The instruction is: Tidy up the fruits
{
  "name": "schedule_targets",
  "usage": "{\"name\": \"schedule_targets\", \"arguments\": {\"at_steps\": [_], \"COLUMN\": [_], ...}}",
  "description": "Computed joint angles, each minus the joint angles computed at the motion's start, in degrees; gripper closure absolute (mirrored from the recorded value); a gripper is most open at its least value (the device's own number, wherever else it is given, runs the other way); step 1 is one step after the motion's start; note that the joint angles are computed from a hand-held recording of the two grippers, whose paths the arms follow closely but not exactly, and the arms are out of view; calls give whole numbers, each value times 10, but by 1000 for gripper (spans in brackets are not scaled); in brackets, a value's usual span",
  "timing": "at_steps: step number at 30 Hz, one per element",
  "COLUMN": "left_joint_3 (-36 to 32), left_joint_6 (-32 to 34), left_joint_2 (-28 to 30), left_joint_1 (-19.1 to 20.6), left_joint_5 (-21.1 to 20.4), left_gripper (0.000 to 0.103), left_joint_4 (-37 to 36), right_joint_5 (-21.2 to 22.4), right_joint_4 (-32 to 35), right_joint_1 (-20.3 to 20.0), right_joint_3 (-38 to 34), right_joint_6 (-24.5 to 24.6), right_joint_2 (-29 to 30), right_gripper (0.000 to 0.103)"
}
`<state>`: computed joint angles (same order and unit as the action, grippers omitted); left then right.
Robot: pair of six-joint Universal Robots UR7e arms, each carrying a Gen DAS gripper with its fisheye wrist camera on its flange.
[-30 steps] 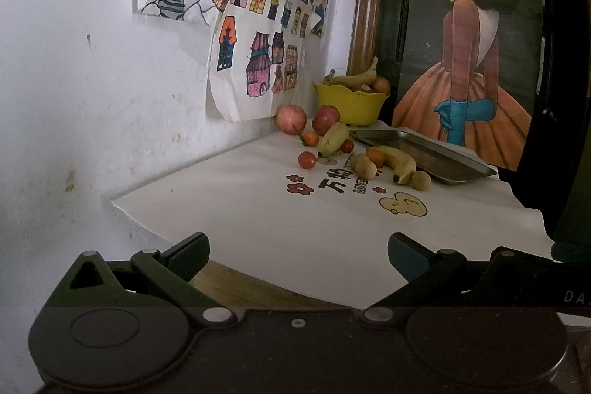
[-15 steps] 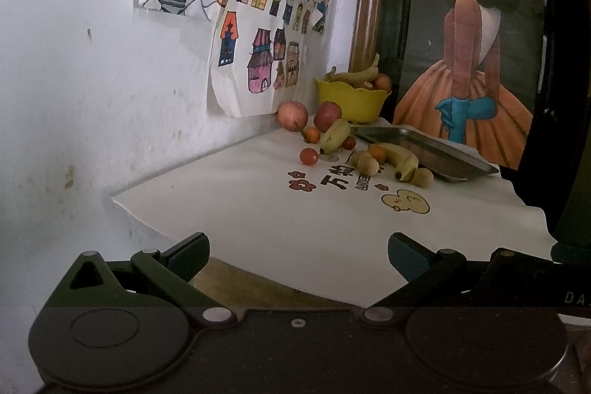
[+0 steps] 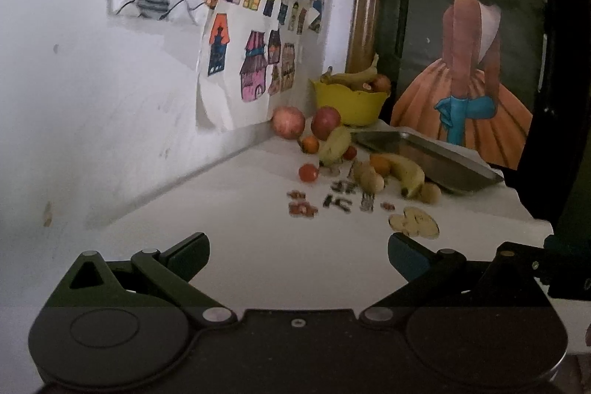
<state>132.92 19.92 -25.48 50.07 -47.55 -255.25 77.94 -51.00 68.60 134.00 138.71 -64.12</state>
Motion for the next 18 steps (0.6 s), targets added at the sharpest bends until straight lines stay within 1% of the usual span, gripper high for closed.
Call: {"name": "schedule_targets", "arguments": {"at_steps": [4, 6, 9, 11, 13, 15, 18], "left_joint_3": [-33, -52, -81, -103, -126, -146, -173], "left_joint_6": [24, 25, 22, 27, 31, 37, 60], "left_joint_2": [-27, -39, -54, -57, -57, -55, -48], "left_joint_1": [21, 33, 49, 58, 64, 68, 74], "left_joint_5": [-30, -44, -66, -75, -79, -85, -101], "left_gripper": [1, 1, 1, 1, 1, 1, 1], "left_joint_4": [58, 100, 164, 194, 226, 247, 270], "right_joint_5": [-3, -5, 8, 16, 34, 48, 50], "right_joint_4": [90, 129, 173, 206, 238, 258, 291], "right_joint_1": [11, 16, 32, 41, 52, 59, 61], "right_joint_3": [-54, -81, -121, -148, -180, -206, -242], "right_joint_6": [-4, -18, -45, -65, -78, -90, -107], "right_joint_2": [-11, -10, -4, 4, 17, 31, 49], "right_gripper": [0, 0, 0, 0, 0, 0, 0]}}
